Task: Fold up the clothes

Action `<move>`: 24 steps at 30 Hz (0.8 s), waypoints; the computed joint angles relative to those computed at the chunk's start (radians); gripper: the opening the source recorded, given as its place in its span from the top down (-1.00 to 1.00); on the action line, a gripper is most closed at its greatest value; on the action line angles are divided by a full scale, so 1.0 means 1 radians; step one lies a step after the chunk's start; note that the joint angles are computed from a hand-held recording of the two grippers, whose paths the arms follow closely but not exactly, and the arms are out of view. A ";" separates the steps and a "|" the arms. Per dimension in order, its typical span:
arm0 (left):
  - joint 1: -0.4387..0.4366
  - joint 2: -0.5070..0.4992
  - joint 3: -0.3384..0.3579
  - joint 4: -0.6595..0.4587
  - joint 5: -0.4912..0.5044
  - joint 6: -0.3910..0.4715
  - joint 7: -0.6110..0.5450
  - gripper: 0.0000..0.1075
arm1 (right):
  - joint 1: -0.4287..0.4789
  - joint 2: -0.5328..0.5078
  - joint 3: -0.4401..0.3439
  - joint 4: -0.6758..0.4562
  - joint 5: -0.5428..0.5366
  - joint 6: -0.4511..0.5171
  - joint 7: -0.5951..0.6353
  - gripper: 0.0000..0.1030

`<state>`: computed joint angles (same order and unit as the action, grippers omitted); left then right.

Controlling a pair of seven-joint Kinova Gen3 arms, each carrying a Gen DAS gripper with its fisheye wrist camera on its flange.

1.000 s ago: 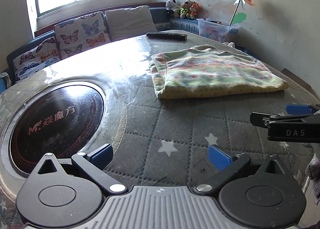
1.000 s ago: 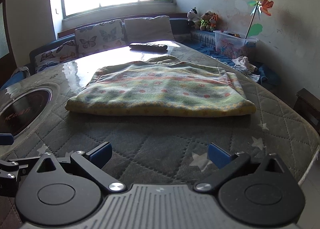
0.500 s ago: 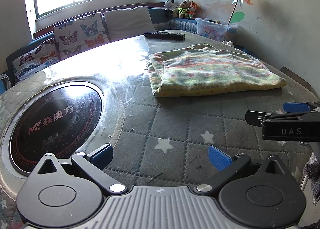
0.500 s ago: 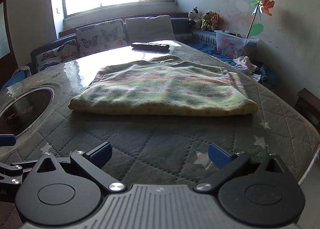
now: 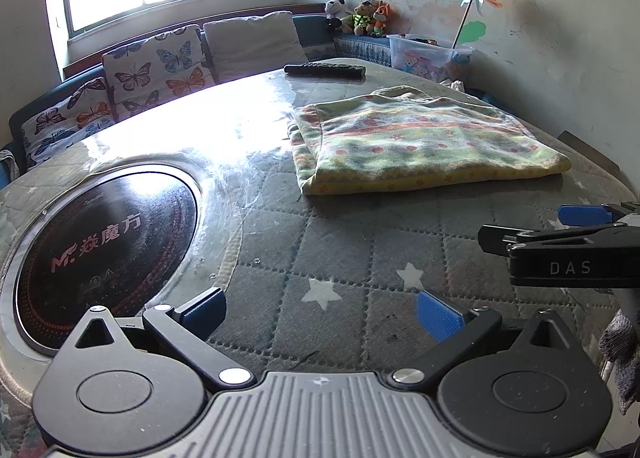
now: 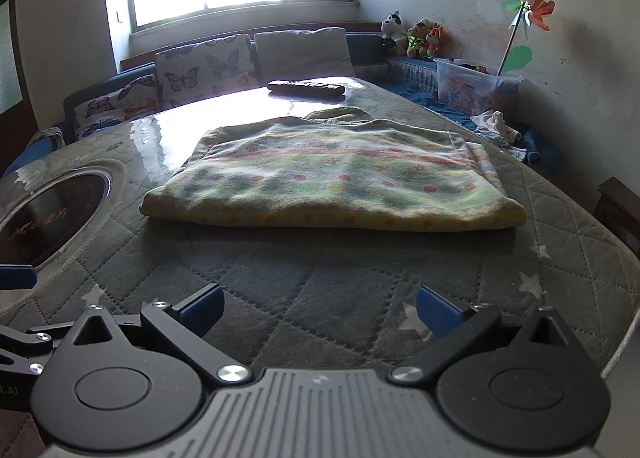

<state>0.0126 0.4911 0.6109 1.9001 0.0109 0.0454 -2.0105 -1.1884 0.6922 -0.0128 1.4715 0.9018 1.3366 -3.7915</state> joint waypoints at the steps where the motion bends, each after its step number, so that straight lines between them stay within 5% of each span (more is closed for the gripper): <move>1: -0.001 0.001 0.002 -0.001 -0.001 0.000 -0.001 -0.92 | 0.001 0.000 0.000 -0.001 0.000 -0.001 0.001 -1.00; 24: 0.025 0.017 -0.014 -0.035 0.009 0.016 -0.016 -0.92 | 0.015 0.008 0.008 -0.010 -0.007 -0.014 0.017 -1.00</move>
